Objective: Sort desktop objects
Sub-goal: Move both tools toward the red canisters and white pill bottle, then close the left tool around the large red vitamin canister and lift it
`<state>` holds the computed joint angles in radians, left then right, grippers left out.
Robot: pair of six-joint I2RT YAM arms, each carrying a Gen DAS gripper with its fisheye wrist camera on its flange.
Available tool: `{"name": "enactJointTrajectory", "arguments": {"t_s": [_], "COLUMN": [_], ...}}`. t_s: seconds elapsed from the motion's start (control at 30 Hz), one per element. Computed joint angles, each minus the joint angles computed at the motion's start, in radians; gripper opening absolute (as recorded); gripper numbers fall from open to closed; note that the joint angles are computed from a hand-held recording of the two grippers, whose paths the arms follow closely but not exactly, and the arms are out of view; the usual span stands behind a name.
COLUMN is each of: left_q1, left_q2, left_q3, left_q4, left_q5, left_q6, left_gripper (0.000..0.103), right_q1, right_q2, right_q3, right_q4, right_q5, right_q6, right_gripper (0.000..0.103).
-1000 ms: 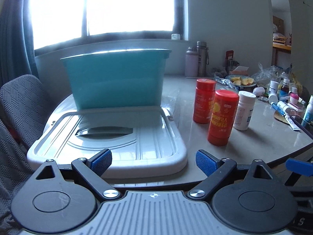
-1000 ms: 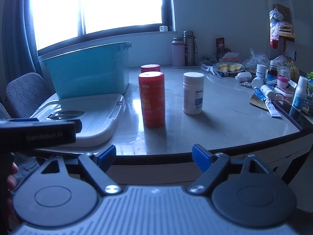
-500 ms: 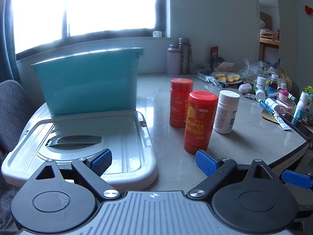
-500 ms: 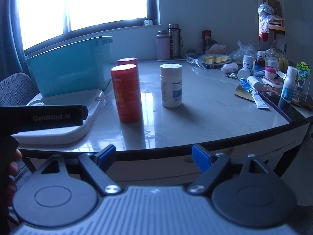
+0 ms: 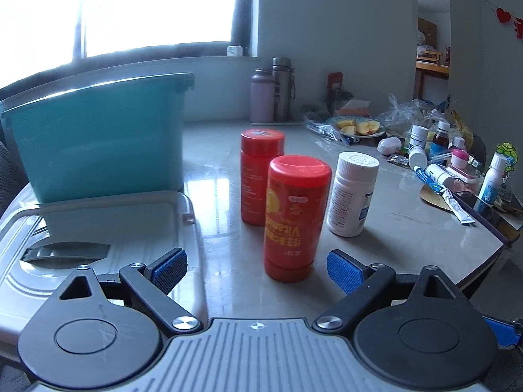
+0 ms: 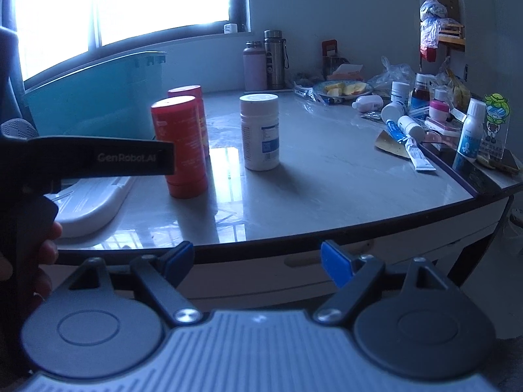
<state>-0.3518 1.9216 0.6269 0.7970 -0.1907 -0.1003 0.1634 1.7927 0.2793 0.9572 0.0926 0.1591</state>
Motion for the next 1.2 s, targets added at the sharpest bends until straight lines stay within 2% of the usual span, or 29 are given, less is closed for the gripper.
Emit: {"name": "enactJointTrajectory", "arguments": {"t_s": [0.73, 1.0, 1.1, 1.2], "left_q1": [-0.003, -0.019, -0.034, -0.027], "left_q2": [0.207, 0.266, 0.272, 0.257], "left_q3": [0.276, 0.366, 0.383, 0.387], "left_q4": [-0.082, -0.091, -0.097, -0.117], "left_q5": [0.058, 0.045, 0.001, 0.037], "left_q6": [-0.011, -0.015, 0.001, 0.002], "left_gripper": [0.094, 0.092, 0.05, 0.05], "right_q1": [-0.053, -0.092, -0.106, -0.113], "right_q2": [0.09, 0.12, 0.123, 0.123], "right_q3": [0.075, 0.093, 0.096, 0.097], "right_q4": [-0.039, -0.032, -0.035, -0.033], "right_q5": [0.0, -0.019, -0.027, -0.03], "right_q6": [-0.007, -0.025, -0.025, -0.027], "right_gripper": [0.085, 0.085, 0.085, 0.085]}}
